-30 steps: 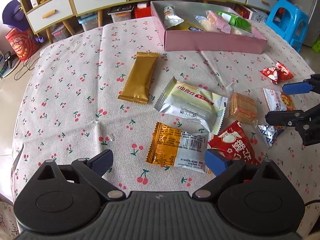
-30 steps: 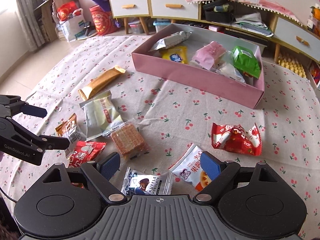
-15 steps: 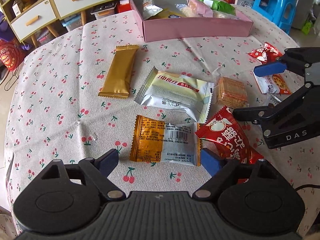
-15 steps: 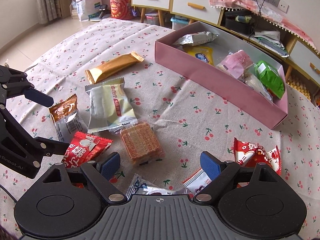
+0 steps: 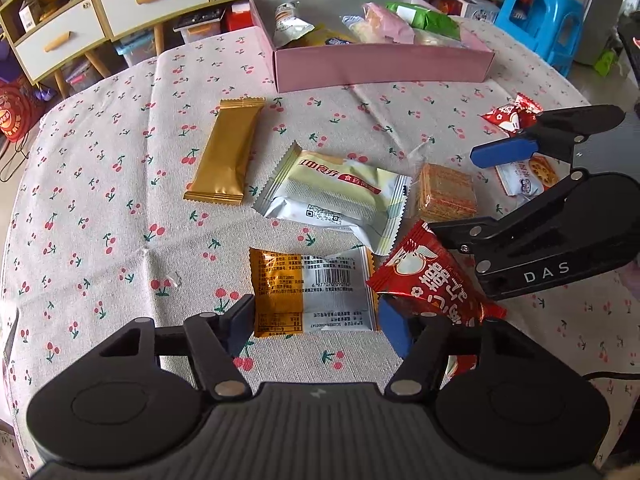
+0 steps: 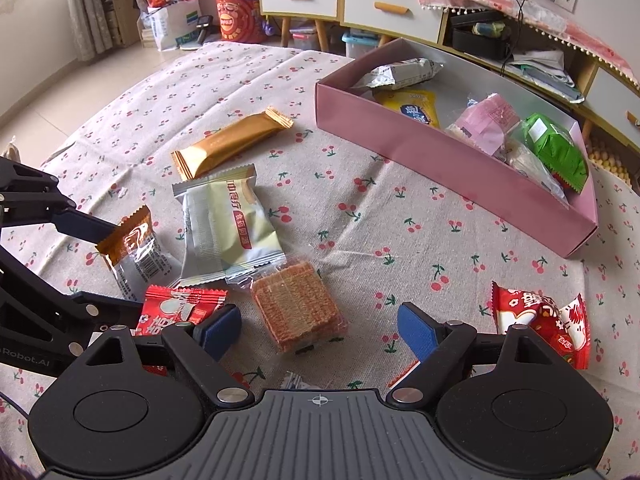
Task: Organize snacks
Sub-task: 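Grasp the orange pack with left tool while right tool grasps the wafer pack, then carry both packs into the pink box and open both tools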
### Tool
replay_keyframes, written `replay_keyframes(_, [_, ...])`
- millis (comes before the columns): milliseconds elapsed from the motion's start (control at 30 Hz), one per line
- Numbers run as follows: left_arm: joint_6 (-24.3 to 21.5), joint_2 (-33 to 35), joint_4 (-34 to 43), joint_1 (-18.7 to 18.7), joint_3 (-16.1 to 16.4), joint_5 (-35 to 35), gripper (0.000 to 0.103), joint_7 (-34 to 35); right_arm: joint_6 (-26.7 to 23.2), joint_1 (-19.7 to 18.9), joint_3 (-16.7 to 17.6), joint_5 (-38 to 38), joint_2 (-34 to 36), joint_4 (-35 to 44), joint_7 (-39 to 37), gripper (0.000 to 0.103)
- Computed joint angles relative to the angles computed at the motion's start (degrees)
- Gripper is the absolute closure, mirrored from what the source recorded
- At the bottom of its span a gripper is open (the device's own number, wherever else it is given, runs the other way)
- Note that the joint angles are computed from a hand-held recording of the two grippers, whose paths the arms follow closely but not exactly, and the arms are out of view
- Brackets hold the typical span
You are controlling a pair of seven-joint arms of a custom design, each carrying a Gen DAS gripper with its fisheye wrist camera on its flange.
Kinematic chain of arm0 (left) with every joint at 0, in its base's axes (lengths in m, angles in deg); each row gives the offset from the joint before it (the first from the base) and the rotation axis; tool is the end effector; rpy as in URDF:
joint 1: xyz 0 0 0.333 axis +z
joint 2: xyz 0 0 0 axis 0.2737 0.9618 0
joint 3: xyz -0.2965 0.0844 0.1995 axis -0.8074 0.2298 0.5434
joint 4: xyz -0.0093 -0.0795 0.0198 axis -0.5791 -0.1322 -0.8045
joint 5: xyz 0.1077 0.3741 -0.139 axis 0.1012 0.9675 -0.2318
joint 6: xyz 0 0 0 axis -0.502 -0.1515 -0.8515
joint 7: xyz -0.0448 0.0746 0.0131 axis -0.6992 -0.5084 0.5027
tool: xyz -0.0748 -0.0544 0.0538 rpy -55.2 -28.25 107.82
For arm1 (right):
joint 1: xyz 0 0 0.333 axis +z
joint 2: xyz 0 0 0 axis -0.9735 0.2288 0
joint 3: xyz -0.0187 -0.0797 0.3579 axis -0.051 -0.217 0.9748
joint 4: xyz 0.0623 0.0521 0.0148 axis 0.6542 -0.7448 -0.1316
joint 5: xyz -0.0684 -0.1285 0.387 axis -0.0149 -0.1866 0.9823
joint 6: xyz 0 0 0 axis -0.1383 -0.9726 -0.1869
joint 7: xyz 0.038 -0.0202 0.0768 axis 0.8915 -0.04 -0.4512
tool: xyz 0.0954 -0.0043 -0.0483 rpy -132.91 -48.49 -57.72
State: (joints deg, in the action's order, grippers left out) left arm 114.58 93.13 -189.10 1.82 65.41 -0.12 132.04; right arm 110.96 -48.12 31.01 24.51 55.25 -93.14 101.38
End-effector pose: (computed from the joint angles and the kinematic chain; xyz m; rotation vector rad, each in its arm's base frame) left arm 0.7022 -0.2616 0.2925 -1.3536 2.5183 -0.6035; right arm 0.6864 0.3477 0.2617 -2.0739 1.5299 -0.5237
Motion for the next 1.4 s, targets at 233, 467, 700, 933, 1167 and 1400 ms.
replay_keyframes(233, [0.0,-0.3,0.0,0.7,-0.5,-1.1,0.054,-0.5,-0.1,-2.2,3.1,1.5,-0.2,0.1,-2.4,0.045])
replay_keyframes(467, [-0.1,-0.4,0.1,1.3,-1.0,-2.5,0.062,-1.0,-0.5,-1.4,2.6,2.2,-0.4,0.3,-2.1,0.062])
replay_keyframes(700, [2.6,-1.1,-0.5,2.6,-2.1,-4.4,0.088,-1.3,-1.1,-3.5,4.7,5.1,-1.1,-0.1,-0.9,0.067])
replay_keyframes(933, [2.2,-1.0,0.0,3.7,-3.3,-7.0,0.092,-1.4,-0.4,-6.9,8.2,8.5,-2.0,-1.2,-0.6,0.068])
replay_keyframes(1167, [2.8,-1.4,0.0,6.1,-6.0,-10.8,0.099,0.3,1.4,-8.9,10.2,11.1,-3.2,-2.5,-0.4,0.068])
replay_keyframes(1400, [3.0,-1.6,0.6,7.3,-7.8,-13.6,0.103,2.5,2.3,-10.0,11.0,12.5,-3.9,-3.1,0.4,0.068])
